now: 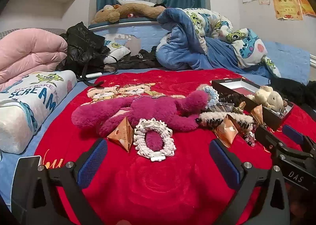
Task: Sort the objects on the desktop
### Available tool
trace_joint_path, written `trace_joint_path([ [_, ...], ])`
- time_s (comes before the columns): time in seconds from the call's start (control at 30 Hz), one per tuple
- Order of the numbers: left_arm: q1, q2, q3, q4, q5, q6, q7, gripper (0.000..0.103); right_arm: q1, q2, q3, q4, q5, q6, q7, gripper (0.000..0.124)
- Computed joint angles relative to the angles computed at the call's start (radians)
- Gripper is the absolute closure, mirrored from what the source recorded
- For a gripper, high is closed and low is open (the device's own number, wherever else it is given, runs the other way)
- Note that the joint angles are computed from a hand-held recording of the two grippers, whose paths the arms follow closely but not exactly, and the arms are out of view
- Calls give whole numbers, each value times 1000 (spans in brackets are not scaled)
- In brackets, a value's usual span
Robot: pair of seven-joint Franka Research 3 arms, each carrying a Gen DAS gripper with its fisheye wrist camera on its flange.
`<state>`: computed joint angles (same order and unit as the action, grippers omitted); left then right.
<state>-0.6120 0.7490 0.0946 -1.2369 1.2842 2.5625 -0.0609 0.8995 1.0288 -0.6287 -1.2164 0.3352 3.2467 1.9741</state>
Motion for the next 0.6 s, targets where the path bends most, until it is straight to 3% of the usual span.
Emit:
trace_joint_path([
  [0.2,-5,4,2,6,6,-6,3,0,19,15,-32,13,-16,-14,7,21],
  [0.6,-13,21,0,33,-3,-34,43,0,5,11,-15,17,-31,-15,21,21],
])
